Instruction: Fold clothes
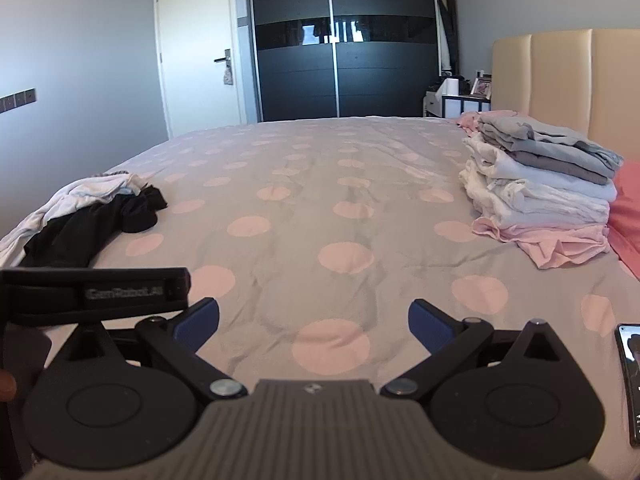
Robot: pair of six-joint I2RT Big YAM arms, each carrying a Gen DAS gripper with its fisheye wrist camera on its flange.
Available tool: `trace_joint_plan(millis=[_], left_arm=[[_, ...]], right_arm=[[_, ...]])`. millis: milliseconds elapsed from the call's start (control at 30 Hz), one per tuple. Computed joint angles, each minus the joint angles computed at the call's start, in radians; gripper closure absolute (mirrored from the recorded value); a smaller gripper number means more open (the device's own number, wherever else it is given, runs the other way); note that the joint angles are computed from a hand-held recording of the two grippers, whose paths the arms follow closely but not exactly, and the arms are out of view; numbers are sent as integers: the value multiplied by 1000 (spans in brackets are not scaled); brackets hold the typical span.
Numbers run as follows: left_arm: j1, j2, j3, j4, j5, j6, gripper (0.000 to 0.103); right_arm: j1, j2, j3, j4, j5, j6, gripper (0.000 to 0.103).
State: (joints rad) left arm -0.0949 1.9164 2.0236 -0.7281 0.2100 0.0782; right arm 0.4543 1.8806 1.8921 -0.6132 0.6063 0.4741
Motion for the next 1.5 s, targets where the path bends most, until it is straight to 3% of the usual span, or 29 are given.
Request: trace_joint_plan(millis=[233, 333, 700, 833, 1200, 1233, 1300, 1367, 1433, 1467, 1500], left_arm=[[-4, -4, -4, 2, -23, 17, 0], [-7, -3, -2, -6, -36, 46, 0], [-11, -3, 2, -27, -20, 58, 0], [-14, -3, 1, -31, -36, 63, 0], [-13, -7, -2, -35, -40, 72, 0], [-13, -6, -1, -36, -40, 70, 0], [-12, -5, 2, -39, -41, 65, 0], [-12, -4, 3, -40, -45, 65, 0], [-12, -4, 3, -41, -47, 64, 0], [-13, -4, 4, -42, -48, 63, 0], [-13, -3, 5, -43, -50, 63, 0]], right_arm=[[-7, -7, -14, 20, 38, -16, 1], [-16, -21, -40, 44, 57, 51, 1], [-42, 4, 20, -99, -31, 152, 1], [-38, 17, 43, -131, -15, 112, 1], [-26, 6, 23, -88, 49, 82, 2], [-26, 5, 20, -84, 48, 83, 5], [-27, 5, 21, -86, 45, 82, 29], [-28, 12, 32, -105, 52, 88, 36], [-28, 15, 37, -113, 62, 100, 26], [-28, 14, 35, -109, 74, 107, 13], [-27, 13, 30, -103, 86, 113, 10]])
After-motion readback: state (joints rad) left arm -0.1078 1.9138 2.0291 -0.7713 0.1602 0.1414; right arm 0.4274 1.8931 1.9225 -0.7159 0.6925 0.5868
